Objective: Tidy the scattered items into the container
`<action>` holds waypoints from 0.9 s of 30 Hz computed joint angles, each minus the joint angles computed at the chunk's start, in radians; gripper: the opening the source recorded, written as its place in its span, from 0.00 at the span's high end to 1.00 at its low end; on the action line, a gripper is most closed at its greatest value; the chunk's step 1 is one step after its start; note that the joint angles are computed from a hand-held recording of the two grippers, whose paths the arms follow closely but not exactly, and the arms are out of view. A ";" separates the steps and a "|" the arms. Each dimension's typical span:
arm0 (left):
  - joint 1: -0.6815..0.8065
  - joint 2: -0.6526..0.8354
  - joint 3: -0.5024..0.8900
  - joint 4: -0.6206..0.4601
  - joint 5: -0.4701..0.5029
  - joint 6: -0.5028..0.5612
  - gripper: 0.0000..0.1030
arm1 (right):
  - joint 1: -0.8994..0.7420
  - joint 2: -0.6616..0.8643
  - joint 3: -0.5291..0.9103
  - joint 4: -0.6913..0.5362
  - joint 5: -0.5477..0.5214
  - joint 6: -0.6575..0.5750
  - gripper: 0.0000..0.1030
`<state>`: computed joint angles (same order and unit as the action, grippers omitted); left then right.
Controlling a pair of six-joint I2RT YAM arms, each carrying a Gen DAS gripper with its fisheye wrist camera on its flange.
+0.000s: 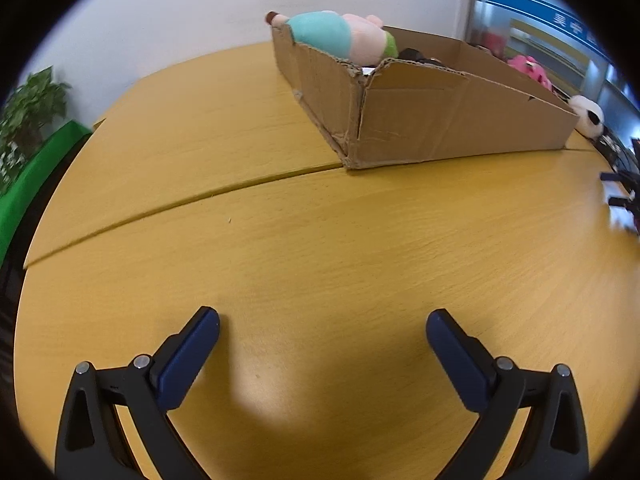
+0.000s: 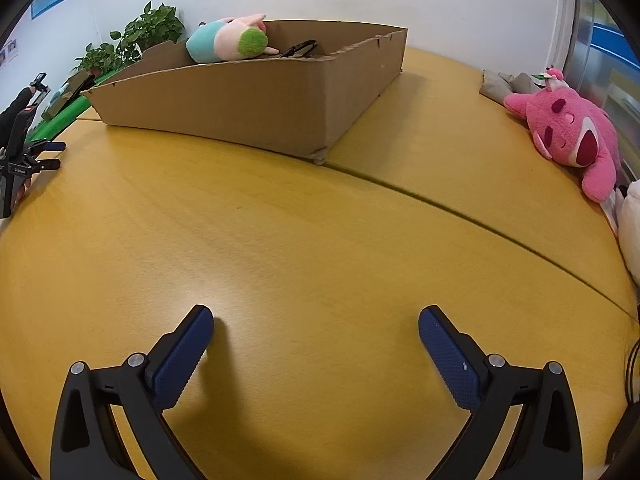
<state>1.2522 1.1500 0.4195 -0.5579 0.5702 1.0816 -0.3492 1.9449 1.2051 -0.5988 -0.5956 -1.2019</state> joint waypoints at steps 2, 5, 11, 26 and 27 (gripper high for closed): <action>-0.008 0.050 0.033 -0.008 0.010 0.044 0.00 | 0.003 0.034 0.049 -0.029 -0.006 -0.025 0.00; -0.057 0.132 0.084 0.019 0.011 0.049 0.00 | 0.012 0.076 0.108 -0.058 -0.011 -0.049 0.00; -0.112 0.266 0.174 0.082 0.001 0.018 0.00 | 0.029 0.122 0.179 -0.086 -0.011 -0.051 0.00; -0.095 0.327 0.223 0.083 0.004 0.034 0.00 | 0.041 0.197 0.301 -0.143 -0.013 -0.075 0.00; -0.094 0.326 0.223 0.082 0.004 0.034 0.00 | 0.041 0.197 0.301 -0.143 -0.013 -0.076 0.00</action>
<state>1.1582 1.4762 0.6427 -0.4756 0.5743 1.1157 -0.3086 2.1423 1.5061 -0.7421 -0.6086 -1.2778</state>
